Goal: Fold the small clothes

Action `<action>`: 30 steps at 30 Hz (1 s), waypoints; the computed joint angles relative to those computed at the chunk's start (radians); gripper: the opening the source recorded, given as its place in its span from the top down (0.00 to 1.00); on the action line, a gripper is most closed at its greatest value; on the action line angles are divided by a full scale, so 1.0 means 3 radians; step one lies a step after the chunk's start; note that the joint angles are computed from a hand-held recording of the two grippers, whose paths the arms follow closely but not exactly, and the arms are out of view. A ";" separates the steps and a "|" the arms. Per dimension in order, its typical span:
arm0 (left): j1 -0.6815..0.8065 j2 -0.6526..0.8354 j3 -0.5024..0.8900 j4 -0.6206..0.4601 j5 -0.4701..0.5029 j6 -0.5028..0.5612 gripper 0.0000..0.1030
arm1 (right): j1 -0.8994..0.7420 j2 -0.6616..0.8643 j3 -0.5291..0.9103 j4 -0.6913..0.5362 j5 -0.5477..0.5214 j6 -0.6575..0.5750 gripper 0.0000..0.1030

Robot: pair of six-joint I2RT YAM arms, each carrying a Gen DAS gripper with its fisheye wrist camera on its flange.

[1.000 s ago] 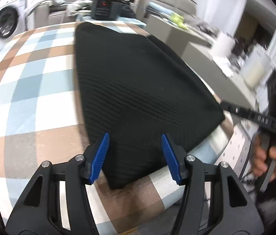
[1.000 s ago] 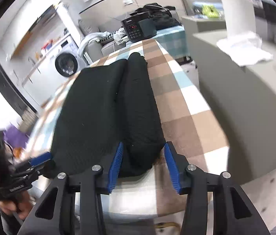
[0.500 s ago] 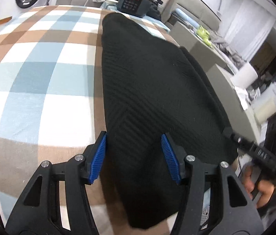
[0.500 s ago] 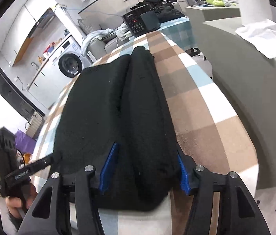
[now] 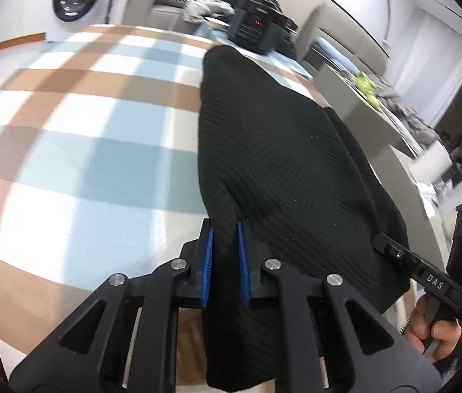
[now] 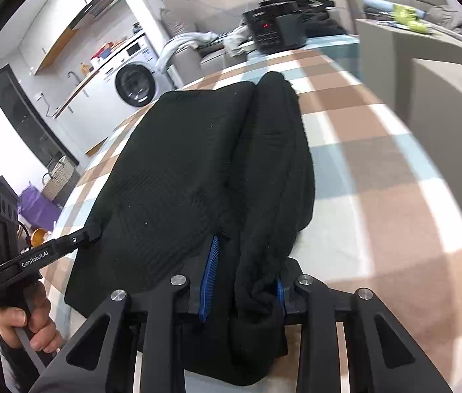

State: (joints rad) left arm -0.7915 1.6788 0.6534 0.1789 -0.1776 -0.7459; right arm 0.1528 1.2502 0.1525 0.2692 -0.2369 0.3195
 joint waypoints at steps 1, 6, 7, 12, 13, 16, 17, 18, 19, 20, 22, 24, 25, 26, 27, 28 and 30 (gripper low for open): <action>0.0033 -0.0041 -0.0036 -0.0007 -0.0025 0.0020 0.89 | 0.0146 0.0178 0.0081 0.0111 0.0065 0.0074 0.71; 0.0319 -0.0193 -0.0238 0.0024 0.0019 0.0216 0.89 | 0.0595 0.0823 0.0512 0.0364 0.0302 0.0242 0.71; 0.0359 -0.0207 -0.0269 0.0033 0.0034 0.0241 0.89 | 0.0606 0.0925 0.0589 0.0382 0.0289 0.0251 0.71; 0.0477 -0.0321 -0.0449 0.0124 0.0096 0.0297 0.89 | 0.0555 0.1211 0.0860 0.0388 0.0170 0.0289 0.71; 0.0509 -0.0330 -0.0463 0.0140 0.0111 0.0318 0.89 | 0.0552 0.1245 0.0843 0.0436 0.0145 0.0297 0.71; 0.0567 -0.0300 -0.0424 0.0123 0.0097 0.0387 0.89 | 0.0568 0.1279 0.0803 0.0537 0.0141 0.0295 0.71; 0.0574 -0.0269 -0.0391 0.0102 0.0071 0.0409 0.89 | 0.0586 0.1311 0.0820 0.0560 0.0126 0.0326 0.71; 0.0590 -0.0240 -0.0355 0.0078 0.0041 0.0425 0.89 | 0.0606 0.1339 0.0831 0.0587 0.0130 0.0359 0.71; 0.0614 -0.0223 -0.0327 0.0058 0.0005 0.0425 0.89 | 0.0668 0.1367 0.0867 0.0594 0.0167 0.0396 0.71; 0.0643 -0.0212 -0.0302 0.0028 -0.0005 0.0440 0.89 | 0.0728 0.1381 0.0891 0.0585 0.0215 0.0407 0.71; 0.0686 -0.0263 -0.0321 -0.0006 0.0052 0.0445 0.89 | 0.0823 0.1355 0.0925 0.0506 0.0334 0.0384 0.71; 0.0694 -0.0357 -0.0369 -0.0049 0.0091 0.0440 0.89 | 0.0794 0.1262 0.0868 0.0470 0.0313 0.0355 0.71; 0.0659 -0.0465 -0.0434 -0.0068 0.0044 0.0438 0.89 | 0.0728 0.1190 0.0813 0.0447 0.0251 0.0344 0.71; 0.0627 -0.0554 -0.0486 -0.0083 0.0007 0.0434 0.89 | 0.0672 0.1129 0.0769 0.0418 0.0188 0.0326 0.71; 0.0593 -0.0647 -0.0538 -0.0098 -0.0026 0.0429 0.89 | 0.0613 0.1045 0.0697 0.0404 0.0129 0.0295 0.71; 0.0545 -0.0764 -0.0608 -0.0100 -0.0061 0.0420 0.88 | 0.0596 0.0989 0.0647 0.0407 0.0123 0.0286 0.71; 0.0449 -0.0899 -0.0676 -0.0142 -0.0137 0.0390 0.86 | 0.0615 0.0854 0.0548 0.0374 0.0163 0.0255 0.71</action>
